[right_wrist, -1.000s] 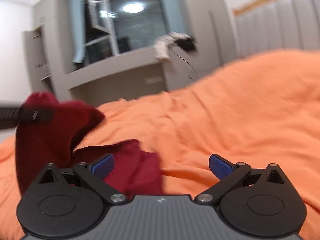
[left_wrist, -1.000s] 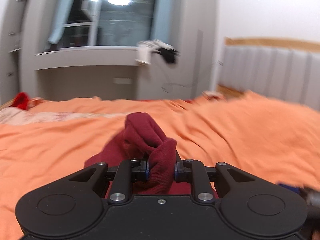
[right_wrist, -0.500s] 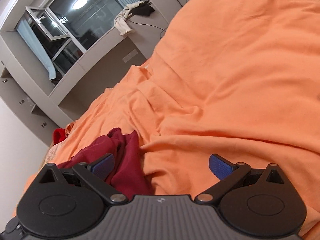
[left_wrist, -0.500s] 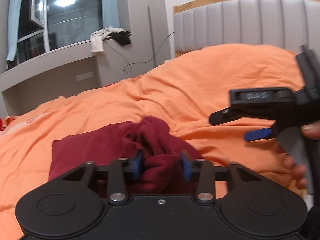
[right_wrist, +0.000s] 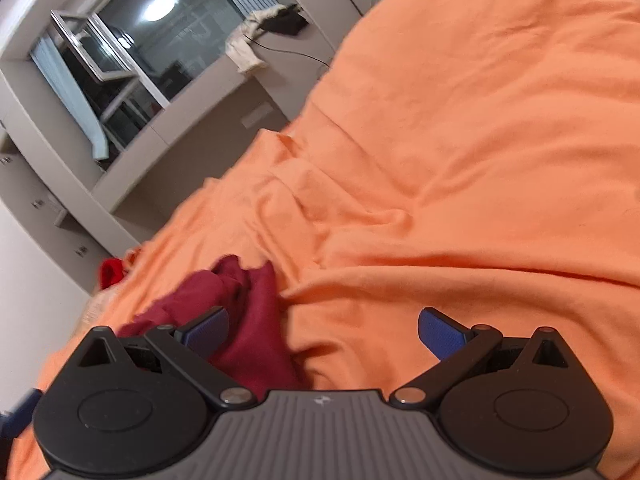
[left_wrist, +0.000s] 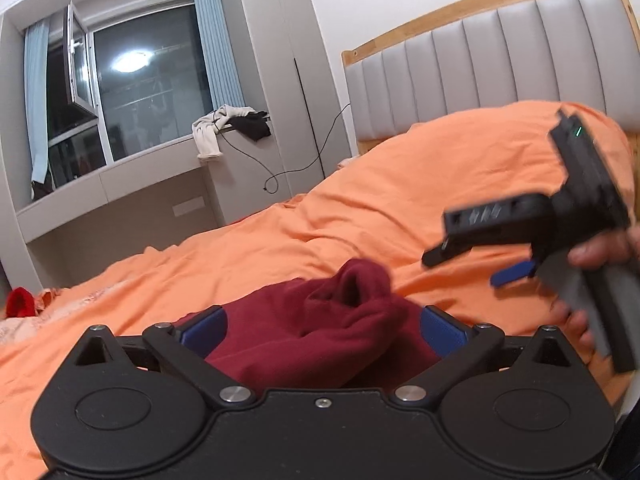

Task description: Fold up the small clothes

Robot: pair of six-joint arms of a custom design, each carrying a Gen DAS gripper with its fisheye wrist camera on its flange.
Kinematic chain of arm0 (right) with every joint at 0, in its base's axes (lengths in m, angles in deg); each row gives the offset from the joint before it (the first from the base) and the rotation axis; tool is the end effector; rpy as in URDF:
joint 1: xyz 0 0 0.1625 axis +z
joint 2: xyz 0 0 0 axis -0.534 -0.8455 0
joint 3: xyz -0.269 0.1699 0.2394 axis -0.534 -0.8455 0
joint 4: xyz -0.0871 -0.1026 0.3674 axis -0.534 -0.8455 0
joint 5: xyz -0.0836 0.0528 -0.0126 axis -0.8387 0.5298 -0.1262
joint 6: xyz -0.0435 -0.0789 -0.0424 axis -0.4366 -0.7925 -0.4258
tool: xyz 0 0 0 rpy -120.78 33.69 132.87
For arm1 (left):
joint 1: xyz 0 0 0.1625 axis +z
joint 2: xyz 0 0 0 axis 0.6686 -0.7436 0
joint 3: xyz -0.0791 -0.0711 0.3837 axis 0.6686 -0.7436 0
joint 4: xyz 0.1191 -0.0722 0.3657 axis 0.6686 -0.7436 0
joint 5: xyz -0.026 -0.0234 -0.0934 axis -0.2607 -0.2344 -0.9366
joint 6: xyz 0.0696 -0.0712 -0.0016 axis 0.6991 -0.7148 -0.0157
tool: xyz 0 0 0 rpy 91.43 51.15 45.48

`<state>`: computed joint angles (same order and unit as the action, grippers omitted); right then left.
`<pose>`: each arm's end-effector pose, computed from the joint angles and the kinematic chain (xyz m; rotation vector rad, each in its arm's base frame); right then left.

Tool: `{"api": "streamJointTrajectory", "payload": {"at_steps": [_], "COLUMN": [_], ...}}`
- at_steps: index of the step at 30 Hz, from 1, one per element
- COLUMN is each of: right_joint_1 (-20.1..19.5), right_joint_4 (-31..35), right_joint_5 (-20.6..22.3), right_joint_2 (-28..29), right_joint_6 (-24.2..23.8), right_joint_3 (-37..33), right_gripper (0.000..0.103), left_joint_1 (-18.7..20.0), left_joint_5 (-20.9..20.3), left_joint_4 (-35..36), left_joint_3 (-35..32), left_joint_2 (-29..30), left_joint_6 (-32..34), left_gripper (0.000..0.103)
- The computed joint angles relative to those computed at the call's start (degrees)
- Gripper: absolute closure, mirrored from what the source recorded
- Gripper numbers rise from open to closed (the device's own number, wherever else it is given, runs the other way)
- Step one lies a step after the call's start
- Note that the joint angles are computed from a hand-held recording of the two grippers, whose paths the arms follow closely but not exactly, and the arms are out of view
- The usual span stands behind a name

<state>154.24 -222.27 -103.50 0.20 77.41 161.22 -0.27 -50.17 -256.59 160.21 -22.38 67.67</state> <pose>0.3457 -0.4205 0.0808 -0.1212 -2.5339 1.5142 -0.1346 -0.3792 0.3377 1.3224 1.9702 -1.1481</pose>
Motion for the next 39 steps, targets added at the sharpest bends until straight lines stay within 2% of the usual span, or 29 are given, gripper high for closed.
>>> {"api": "streamJointTrajectory", "payload": {"at_steps": [5,8,10,13,15,17,19,20,21,22,23,24,25,30,33,36,37,39], "right_joint_1": [-0.23,0.16,0.51,1.30,2.23,2.35,1.68,0.64,-0.23,-0.81,-0.97,-0.89,-1.10,-2.82,-2.41,-2.27,-2.43,-2.98], "right_joint_4": [-2.65,1.82,4.52,2.58,-4.18,-8.32,-6.00,-3.66,-1.78,0.49,2.58,4.27,5.28,7.79,9.99,9.96,10.07,12.13], "right_joint_5": [6.37,7.65,8.30,7.54,5.81,6.76,8.88,11.52,13.33,13.41,11.56,8.79,7.86,12.02,11.23,11.24,11.77,13.30], "right_joint_2": [1.03,1.17,1.29,2.30,4.45,5.63,5.85,5.70,5.71,5.86,6.19,6.65,6.68,5.87,6.20,6.71,6.89,6.49], "right_joint_6": [-2.35,-1.22,-0.68,-3.57,-8.96,-15.16,-21.25,-25.04,-27.65,-28.70,-27.84,-25.30,-23.00,-18.30,-17.68,-17.76,-17.00,-13.96], "right_joint_3": [-1.31,-2.82,-3.58,-4.02,-4.97,-6.13,-8.73,-10.04,-11.13,-12.48,-13.89,-15.12,-15.39,-15.07,-15.76,-16.41,-16.55,-16.48], "right_gripper": [0.000,0.000,0.000,0.000,0.000,0.000,0.000,0.000,0.000,0.000,0.000,0.000,0.000,0.000,0.000,0.001,0.003,0.016], "left_joint_1": [5.61,7.08,7.52,8.61,9.38,9.54,10.23,10.58,11.06,11.61,11.91,12.32,12.46,13.03,13.19,12.83,12.82,12.58], "left_joint_5": [-2.07,-2.57,-2.90,-3.98,-4.80,-4.57,-4.88,-5.06,-5.52,-6.30,-6.86,-7.48,-7.71,-8.21,-8.06,-7.68,-7.83,-7.63], "left_joint_4": [2.88,7.15,7.03,6.96,7.11,6.96,6.97,6.75,6.62,6.86,7.04,7.25,7.34,7.81,8.44,9.56,10.08,9.84], "left_joint_3": [-2.01,-3.88,-3.83,-3.30,-3.05,-2.69,-3.62,-4.12,-4.74,-5.34,-5.77,-6.06,-6.06,-6.19,-6.22,-5.95,-5.99,-5.72], "left_joint_2": [-0.02,-0.11,-0.54,-1.44,-2.13,-2.78,-2.59,-2.39,-2.15,-1.99,-1.75,-1.64,-1.61,-1.29,-1.36,-2.01,-2.25,-2.50], "left_joint_6": [-3.08,-5.94,-5.40,-4.31,-2.80,-1.98,-2.64,-3.10,-3.58,-3.81,-3.77,-3.30,-2.87,-1.52,-1.43,-1.47,-1.44,-0.79], "left_gripper": [0.001,0.001,0.001,0.001,0.001,0.001,0.001,0.001,0.001,0.001,0.001,0.001,0.001,0.002,0.005,0.015,0.019,0.025]}}
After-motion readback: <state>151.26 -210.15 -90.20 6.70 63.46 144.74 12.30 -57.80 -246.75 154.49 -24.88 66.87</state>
